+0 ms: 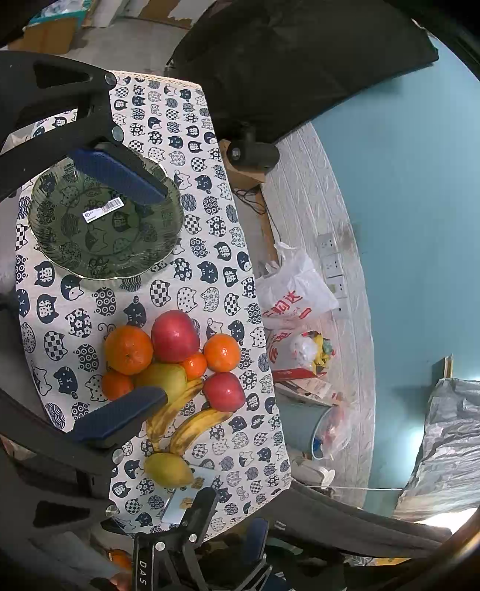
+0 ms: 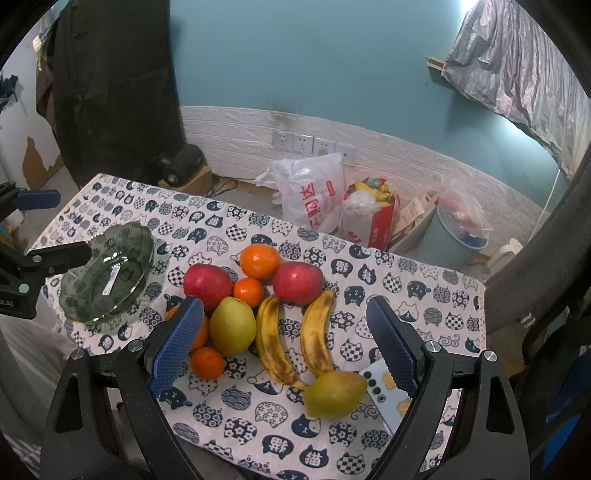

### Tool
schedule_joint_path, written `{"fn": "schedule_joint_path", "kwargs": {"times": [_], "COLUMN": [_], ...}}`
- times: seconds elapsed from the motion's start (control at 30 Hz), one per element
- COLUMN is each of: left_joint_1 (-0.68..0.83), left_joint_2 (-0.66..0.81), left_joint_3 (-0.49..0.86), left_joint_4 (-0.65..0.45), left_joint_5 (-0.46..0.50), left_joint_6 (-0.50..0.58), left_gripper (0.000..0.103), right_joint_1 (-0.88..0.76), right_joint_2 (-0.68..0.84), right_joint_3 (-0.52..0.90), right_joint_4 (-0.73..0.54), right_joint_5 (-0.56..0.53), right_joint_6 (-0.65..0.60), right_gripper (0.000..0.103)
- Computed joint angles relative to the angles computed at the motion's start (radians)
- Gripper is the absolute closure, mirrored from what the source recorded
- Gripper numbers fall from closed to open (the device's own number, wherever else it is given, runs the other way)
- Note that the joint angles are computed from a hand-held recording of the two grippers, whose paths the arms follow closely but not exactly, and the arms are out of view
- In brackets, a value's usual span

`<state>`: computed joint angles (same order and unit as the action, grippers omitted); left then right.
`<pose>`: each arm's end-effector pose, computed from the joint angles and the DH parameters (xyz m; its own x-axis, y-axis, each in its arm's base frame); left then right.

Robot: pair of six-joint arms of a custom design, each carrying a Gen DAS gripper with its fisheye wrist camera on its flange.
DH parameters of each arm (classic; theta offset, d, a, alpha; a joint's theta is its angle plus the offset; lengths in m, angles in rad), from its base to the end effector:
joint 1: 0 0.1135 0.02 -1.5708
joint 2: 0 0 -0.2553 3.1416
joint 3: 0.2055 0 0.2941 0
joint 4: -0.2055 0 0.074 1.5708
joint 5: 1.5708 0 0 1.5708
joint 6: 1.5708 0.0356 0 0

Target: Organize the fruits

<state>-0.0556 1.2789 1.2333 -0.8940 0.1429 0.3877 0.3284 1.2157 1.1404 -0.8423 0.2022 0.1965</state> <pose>0.3006 -0.0218 0.3166 -0.6937 0.4134 -0.5898 0.4334 0.8936 0.1167 0.2759 0.0864 0.3046 -0.7764 -0.0625 -0.6272 -0.0498 0.9980 -0.0378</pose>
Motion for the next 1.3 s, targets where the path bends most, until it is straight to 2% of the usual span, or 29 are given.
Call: {"fn": "schedule_joint_path", "kwargs": {"times": [1.3], "left_joint_1": [0.000], "left_joint_2": [-0.004], "left_joint_3": [-0.009], "left_joint_4": [0.000], "left_joint_5": [-0.004], "left_joint_6": [0.005], "left_gripper": [0.003], "right_joint_1": [-0.002], "right_joint_2": [-0.009], "right_joint_3": [-0.005], "right_joint_4": [-0.001], "right_joint_5": [-0.009], "right_joint_6": [0.000], "right_gripper": [0.015]}}
